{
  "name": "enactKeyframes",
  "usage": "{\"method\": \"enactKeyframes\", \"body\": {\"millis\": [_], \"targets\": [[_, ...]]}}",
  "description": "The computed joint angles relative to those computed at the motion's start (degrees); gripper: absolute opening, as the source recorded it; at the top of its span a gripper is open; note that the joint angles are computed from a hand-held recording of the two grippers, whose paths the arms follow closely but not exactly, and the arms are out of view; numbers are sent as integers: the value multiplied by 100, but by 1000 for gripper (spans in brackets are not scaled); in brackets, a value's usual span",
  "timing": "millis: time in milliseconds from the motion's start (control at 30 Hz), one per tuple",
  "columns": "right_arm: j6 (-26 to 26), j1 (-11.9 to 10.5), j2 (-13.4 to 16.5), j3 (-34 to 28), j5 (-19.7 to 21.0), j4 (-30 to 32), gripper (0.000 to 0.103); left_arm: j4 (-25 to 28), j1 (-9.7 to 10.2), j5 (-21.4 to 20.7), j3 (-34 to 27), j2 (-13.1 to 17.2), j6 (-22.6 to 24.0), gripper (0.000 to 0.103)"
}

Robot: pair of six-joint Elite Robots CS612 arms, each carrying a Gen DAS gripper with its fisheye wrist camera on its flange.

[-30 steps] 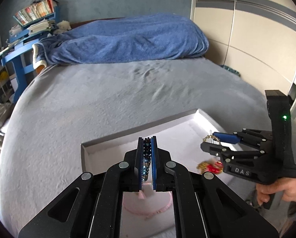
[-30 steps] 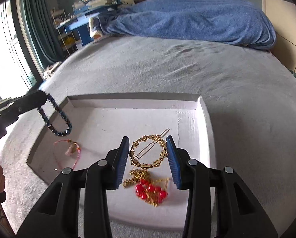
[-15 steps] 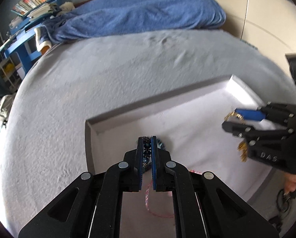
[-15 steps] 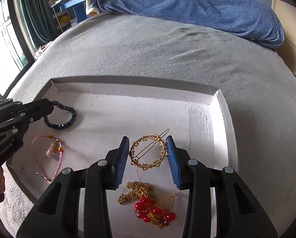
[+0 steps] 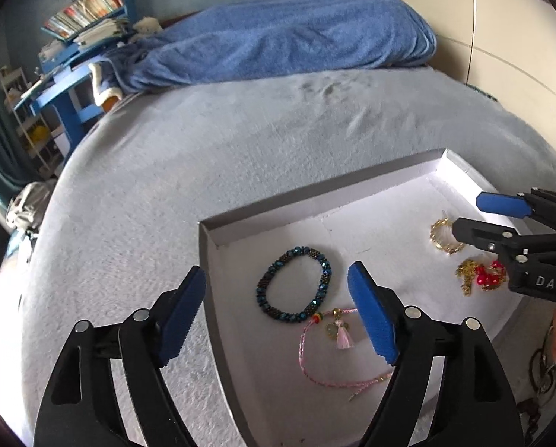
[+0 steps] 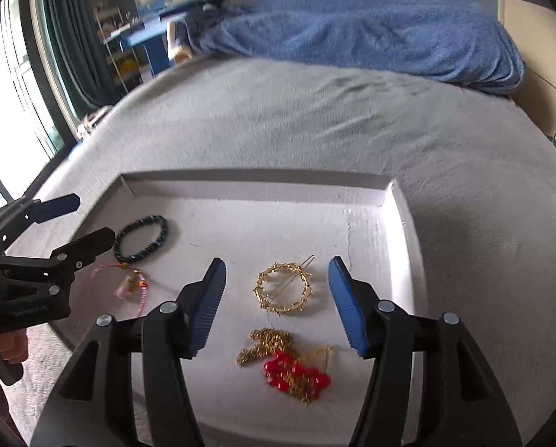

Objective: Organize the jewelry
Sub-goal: 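Lift both open tools away from the tray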

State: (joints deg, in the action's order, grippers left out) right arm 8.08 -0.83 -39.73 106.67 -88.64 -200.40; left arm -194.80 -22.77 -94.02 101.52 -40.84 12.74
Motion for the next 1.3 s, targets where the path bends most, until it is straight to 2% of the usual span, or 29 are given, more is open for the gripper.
{"method": "enactKeyframes", "body": {"millis": [167,233,667,967,1300], "targets": [[29,-5,-87,350,-81,-661,64,-351,12,-27,218,-95,-122,85],[41,-8,-125,515,-144,-901,69,-485,17,-78,332,-144,-210,86],[472,-84,-243,1507,-513,-2217,78,-1316,56,-613,1115,-354,-648,89],[679,-140,-203,2056,-899,-2766,80,-1819,17,-837,1623,-412,-861,90],[1079,-213,-53,2426,-1133,-3171,80,-2000,-97,-871,1926,-314,-596,90]]}}
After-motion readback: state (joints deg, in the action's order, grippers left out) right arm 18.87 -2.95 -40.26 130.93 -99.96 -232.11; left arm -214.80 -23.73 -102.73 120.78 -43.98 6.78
